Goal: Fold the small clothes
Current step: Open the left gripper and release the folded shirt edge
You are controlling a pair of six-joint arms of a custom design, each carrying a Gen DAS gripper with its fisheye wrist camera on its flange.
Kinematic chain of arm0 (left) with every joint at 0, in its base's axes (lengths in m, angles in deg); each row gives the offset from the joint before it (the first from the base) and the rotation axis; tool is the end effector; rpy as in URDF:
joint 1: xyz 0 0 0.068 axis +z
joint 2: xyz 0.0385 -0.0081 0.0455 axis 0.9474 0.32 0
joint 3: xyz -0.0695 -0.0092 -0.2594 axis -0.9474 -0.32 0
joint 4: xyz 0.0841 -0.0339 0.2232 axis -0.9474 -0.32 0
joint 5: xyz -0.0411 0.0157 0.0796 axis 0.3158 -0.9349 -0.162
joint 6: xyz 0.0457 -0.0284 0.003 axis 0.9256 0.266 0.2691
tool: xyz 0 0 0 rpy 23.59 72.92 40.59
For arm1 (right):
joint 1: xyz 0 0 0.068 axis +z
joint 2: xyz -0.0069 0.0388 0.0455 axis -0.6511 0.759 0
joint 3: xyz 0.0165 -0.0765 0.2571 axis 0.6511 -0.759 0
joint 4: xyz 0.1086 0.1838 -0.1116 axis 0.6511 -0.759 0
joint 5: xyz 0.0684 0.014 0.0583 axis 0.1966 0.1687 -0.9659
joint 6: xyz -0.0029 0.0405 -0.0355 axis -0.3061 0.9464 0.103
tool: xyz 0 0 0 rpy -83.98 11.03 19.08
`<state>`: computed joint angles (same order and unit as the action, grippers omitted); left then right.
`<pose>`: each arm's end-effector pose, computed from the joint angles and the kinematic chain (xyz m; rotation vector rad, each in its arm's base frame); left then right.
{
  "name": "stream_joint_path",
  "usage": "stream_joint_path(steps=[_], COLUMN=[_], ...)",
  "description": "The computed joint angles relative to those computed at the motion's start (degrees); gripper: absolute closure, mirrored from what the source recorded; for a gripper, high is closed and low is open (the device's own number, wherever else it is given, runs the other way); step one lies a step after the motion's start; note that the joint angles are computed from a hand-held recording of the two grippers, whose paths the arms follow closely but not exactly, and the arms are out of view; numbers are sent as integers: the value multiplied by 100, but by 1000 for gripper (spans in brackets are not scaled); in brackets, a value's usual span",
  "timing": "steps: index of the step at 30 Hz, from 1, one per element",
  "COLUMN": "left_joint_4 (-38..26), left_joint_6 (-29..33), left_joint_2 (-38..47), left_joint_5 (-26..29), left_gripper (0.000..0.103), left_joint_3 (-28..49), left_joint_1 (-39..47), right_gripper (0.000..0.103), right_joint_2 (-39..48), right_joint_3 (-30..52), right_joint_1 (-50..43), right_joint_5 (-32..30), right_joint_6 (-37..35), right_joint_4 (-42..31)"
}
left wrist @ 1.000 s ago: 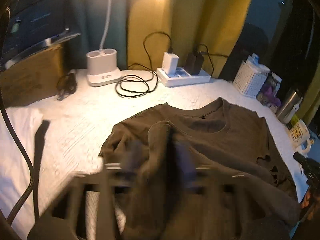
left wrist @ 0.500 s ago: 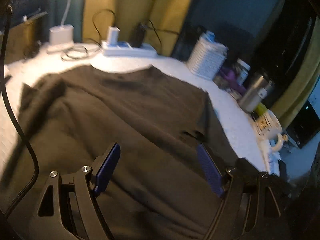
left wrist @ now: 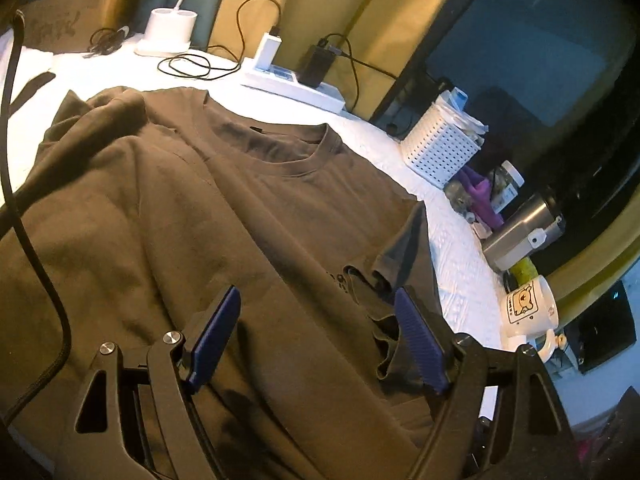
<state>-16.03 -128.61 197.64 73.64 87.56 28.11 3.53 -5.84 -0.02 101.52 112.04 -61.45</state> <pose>0.2755 -0.2585 0.1465 0.0373 2.4763 -0.6738 0.1938 0.1393 0.1440 0.3505 2.2895 -0.0331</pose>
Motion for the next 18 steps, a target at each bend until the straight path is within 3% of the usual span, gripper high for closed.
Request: stream_joint_path(steps=[7, 10, 12, 13, 14, 18], left_joint_4=[-88, -134, -213, -276, -282, -314], left_joint_6=[29, 35, 40, 7, -33, -111], left_joint_2=[135, 88, 76, 75, 61, 79], left_joint_5=[376, 163, 40, 31, -2, -26], left_gripper=[24, 24, 24, 24, 24, 24], left_joint_3=[174, 186, 201, 225, 218, 263], left_joint_1=[86, 85, 90, 86, 76, 98], right_gripper=[101, 99, 70, 33, 9, 8], right_joint_2=[303, 388, 486, 547, 599, 582], right_joint_3=[222, 265, 384, 450, 509, 547], right_joint_1=[58, 88, 126, 137, 143, 101], right_joint_5=[148, 224, 459, 634, 819, 876], right_joint_6=[-91, -166, -31, 116, 309, 311], right_joint_4=[-26, 23, -167, -318, -482, -549])
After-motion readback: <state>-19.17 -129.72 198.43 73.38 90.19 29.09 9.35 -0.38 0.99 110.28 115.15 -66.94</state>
